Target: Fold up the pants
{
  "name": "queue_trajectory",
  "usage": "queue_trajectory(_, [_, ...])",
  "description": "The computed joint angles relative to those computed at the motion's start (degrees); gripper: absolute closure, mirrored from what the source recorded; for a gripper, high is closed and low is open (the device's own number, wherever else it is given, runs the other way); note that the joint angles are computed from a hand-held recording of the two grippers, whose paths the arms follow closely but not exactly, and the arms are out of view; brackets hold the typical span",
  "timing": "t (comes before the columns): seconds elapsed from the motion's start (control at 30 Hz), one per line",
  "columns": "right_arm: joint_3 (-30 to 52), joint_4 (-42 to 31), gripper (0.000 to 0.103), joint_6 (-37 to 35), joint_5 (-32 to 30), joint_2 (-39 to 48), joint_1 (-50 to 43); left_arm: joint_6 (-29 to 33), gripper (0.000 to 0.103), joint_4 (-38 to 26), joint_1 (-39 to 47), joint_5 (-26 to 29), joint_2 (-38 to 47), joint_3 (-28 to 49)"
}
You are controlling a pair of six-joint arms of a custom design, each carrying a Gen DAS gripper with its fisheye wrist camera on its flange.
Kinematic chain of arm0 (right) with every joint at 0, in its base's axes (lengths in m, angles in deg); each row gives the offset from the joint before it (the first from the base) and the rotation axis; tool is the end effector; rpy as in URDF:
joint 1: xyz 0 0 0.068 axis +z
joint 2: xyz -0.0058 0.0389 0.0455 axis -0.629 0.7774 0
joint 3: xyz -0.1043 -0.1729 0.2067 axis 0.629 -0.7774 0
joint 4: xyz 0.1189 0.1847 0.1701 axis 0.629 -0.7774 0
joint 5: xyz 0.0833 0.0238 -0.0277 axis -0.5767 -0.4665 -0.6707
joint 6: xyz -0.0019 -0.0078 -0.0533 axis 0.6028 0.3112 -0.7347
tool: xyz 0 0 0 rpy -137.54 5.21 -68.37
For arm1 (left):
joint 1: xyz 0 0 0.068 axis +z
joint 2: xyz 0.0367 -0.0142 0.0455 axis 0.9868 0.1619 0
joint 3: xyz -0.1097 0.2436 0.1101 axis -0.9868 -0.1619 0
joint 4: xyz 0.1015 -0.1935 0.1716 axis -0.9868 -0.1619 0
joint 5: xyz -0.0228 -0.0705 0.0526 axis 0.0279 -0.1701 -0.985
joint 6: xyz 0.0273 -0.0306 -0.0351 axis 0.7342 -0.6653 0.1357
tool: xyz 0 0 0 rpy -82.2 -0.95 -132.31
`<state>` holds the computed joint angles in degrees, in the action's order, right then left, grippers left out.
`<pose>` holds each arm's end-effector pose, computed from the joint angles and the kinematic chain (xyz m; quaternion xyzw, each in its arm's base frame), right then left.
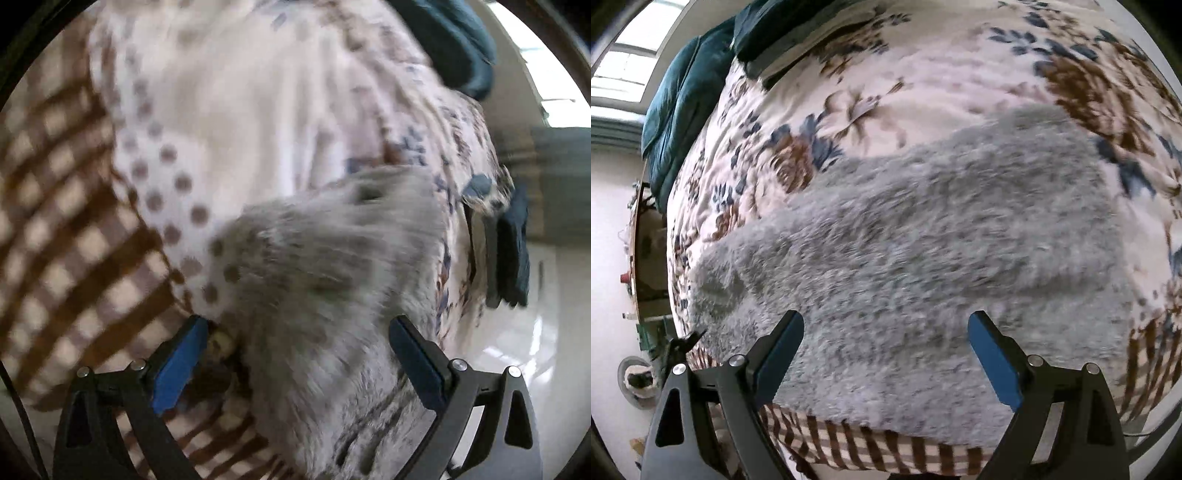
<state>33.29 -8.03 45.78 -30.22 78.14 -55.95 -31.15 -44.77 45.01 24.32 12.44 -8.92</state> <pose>0.4164 -0.1129 0.2102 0.0749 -0.9741 -0.2133 0.0115 0.0923 -0.0558 0.2706 -0.6390 0.7038 -0.2517 0.1819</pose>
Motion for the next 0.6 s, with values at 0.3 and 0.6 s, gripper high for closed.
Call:
queue_trajectory(0.3, [-3.26,2.82,0.010,2.70,0.91,-0.31,3.69,12.94,0.017,16.75,12.86,5.99,3.93,-6.07])
queue_trajectory(0.6, [-2.91,3.70,0.010,3.22,1.61,1.54,4.39,27.63,0.075,20.72,15.38,10.41,16.79,0.02])
